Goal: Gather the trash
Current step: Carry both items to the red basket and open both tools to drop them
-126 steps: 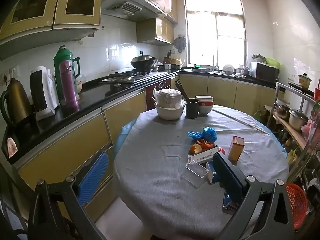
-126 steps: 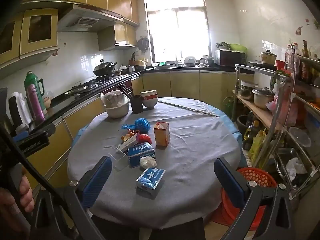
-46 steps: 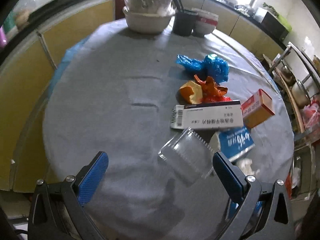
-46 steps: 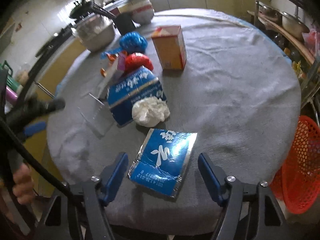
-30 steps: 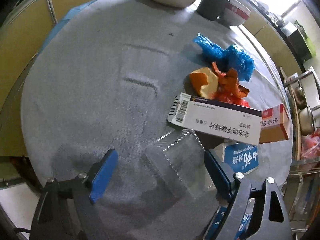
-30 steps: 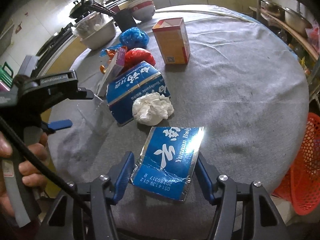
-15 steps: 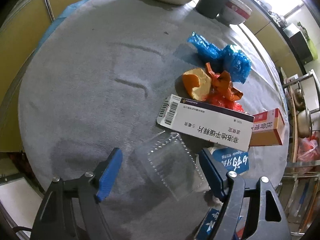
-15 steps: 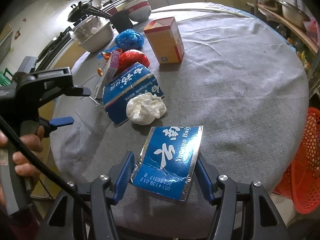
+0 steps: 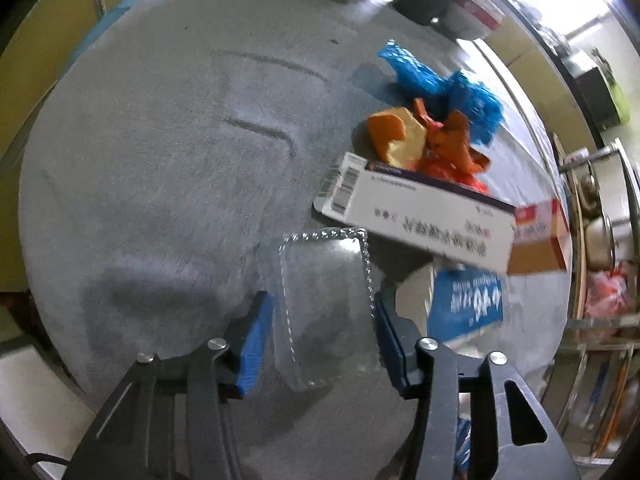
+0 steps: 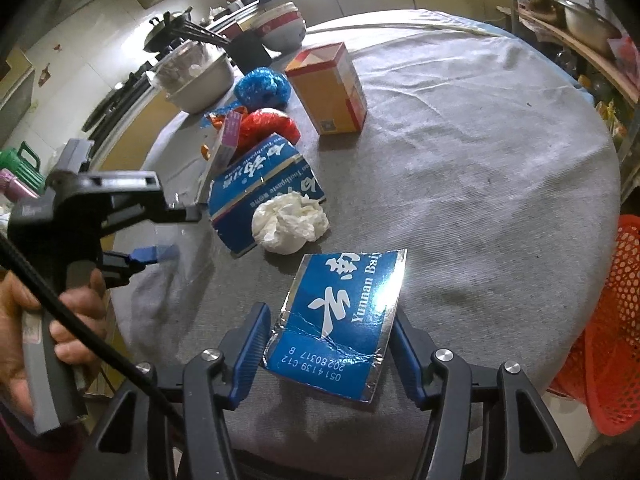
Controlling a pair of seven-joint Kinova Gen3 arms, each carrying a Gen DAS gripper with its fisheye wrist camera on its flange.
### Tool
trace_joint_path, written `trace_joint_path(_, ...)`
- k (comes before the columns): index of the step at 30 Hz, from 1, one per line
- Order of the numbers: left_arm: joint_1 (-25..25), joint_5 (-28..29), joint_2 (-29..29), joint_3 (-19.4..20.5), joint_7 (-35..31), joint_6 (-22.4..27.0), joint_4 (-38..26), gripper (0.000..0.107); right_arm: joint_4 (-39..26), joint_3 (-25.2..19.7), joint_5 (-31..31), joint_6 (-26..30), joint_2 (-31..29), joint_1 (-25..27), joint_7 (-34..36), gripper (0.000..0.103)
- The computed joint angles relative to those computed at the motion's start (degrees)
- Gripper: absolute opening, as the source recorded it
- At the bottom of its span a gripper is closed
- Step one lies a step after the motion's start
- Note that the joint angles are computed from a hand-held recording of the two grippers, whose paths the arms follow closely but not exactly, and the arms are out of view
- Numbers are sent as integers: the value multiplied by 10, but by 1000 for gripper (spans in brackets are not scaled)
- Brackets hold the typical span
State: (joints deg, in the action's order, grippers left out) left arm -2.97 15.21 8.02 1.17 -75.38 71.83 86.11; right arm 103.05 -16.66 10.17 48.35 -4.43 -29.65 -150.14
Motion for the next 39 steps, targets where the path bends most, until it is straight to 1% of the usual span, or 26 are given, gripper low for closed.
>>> trace_joint_path(4, 4, -14, -53, 0, -35, -6, 36, 49, 25, 7, -13, -18, -37, 15, -4, 61)
trace_joint_path(8, 18, -17, -108, 3, -64, -11, 59, 49, 59, 9, -31, -44, -86, 46, -5, 61)
trace_joint_path(9, 31, -18, -121, 1, -74, -11, 60, 49, 77, 14, -41, -61, -107, 55, -4, 61)
trace_joint_path(10, 36, -23, -127, 11, -74, -15, 55, 49, 89, 13, -45, -70, -121, 66, -4, 61)
trace_joint_path(11, 46, -29, -130, 31, -65, -26, 55, 49, 96, 8, -44, -71, -136, 80, -8, 61)
trace_joint_path(12, 57, -30, -137, 41, -65, -28, 47, 49, 104, 1, -41, -68, -151, 94, -12, 61)
trace_joint_path(13, 78, -32, -142, 46, -75, -37, 42, 49, 109, -4, -43, -65, -166, 106, -13, 61)
trace_joint_path(15, 100, -32, -153, 58, -97, -44, 35, 49, 122, -8, -49, -62, -197, 129, -13, 61)
trace_joint_path(16, 119, -23, -154, 65, -120, -48, 30, 49, 128, -8, -52, -58, -215, 142, -14, 61)
trace_joint_path(17, 133, -11, -156, 63, -137, -42, 26, 49, 134, -7, -56, -53, -230, 152, -10, 61)
trace_joint_path(20, 172, 22, -132, 84, -189, -32, 8, 49, 141, -9, -57, -9, -282, 200, -7, 61)
trace_joint_path(21, 192, 24, -122, 91, -203, -32, 2, 49, 143, -9, -56, 5, -297, 215, -5, 61)
trace_joint_path(22, 201, 23, -115, 106, -207, -37, 3, 49, 147, -6, -56, 19, -310, 229, -1, 61)
trace_joint_path(24, 229, 30, -79, 123, -228, -31, -15, 49, 159, 19, -61, 53, -345, 254, 7, 61)
trace_joint_path(26, 249, 43, -45, 133, -239, -28, -31, 49, 173, 40, -63, 79, -372, 281, 16, 61)
trace_joint_path(28, 276, 37, -17, 145, -232, -22, -50, 49, 183, 62, -65, 101, -389, 305, 25, 61)
trace_joint_path(29, 288, 34, -4, 148, -231, -22, -58, 49, 191, 80, -68, 109, -399, 315, 30, 62)
trace_joint_path(31, 308, 28, 20, 152, -229, -26, -71, 49, 203, 114, -77, 115, -414, 326, 43, 63)
trace_joint_path(33, 322, 32, 36, 156, -234, -23, -82, 50, 215, 140, -89, 109, -425, 339, 49, 63)
trace_joint_path(34, 328, 36, 45, 159, -239, -23, -89, 50, 218, 154, -96, 106, -429, 342, 55, 64)
trace_joint_path(36, 345, 26, 55, 159, -232, -25, -100, 51, 223, 175, -107, 103, -439, 351, 63, 68)
trace_joint_path(37, 349, 25, 56, 158, -232, -29, -100, 53, 225, 175, -111, 102, -444, 358, 66, 71)
trace_joint_path(38, 352, 23, 59, 157, -234, -33, -102, 57, 224, 175, -112, 98, -446, 365, 70, 72)
trace_joint_path(39, 353, 18, 54, 153, -232, -36, -100, 58, 221, 173, -109, 100, -449, 371, 76, 72)
